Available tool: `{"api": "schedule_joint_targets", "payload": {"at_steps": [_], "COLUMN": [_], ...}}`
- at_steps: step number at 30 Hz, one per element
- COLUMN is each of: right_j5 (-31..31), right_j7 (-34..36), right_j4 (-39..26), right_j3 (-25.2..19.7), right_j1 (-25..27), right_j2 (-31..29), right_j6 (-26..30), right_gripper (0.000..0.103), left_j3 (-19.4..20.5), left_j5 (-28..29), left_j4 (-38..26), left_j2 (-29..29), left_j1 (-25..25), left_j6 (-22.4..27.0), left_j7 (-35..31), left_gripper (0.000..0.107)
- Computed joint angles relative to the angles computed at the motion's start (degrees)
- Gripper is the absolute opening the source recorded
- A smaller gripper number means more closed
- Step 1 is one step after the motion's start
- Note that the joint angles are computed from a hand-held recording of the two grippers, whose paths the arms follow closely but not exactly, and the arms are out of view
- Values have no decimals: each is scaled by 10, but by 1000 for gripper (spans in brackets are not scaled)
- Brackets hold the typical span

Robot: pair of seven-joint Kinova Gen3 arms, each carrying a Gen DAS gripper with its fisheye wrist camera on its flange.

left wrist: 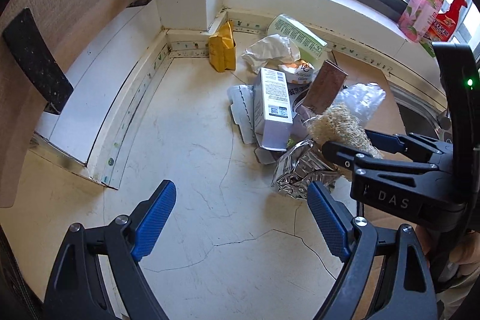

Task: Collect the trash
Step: 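Grasp the beige mesh loofah with the right tool while the left tool grasps the foil wrapper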

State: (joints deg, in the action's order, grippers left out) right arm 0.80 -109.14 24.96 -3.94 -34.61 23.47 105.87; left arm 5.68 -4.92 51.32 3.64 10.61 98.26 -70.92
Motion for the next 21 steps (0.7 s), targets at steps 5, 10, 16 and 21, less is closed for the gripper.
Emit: {"api": "schedule_joint_targets", "payload": {"at_steps": [5, 10, 16, 21], "right_j5": [-57, -137, -200, -203], "right_j7": [8, 28, 34, 37], "right_j4": [63, 118, 174, 191], "right_j3": [-21, -45, -43, -36], "right_j1": [49, 110, 155, 172], "right_j2": [-24, -49, -82, -102], "right_j6": [-42, -74, -104, -114], "right_gripper": [41, 37, 36, 36], "left_j3": [-2, 2, 5, 6], "left_j5": [15, 28, 29, 38], "left_j4": [3, 2, -5, -19], "left_j2": [6, 20, 35, 53], "left_j1": [-4, 2, 17, 26], "left_j6": [-7, -13, -12, -9], "left_j7": [-2, -7, -2, 0], "left_gripper": [88, 88, 88, 88]}}
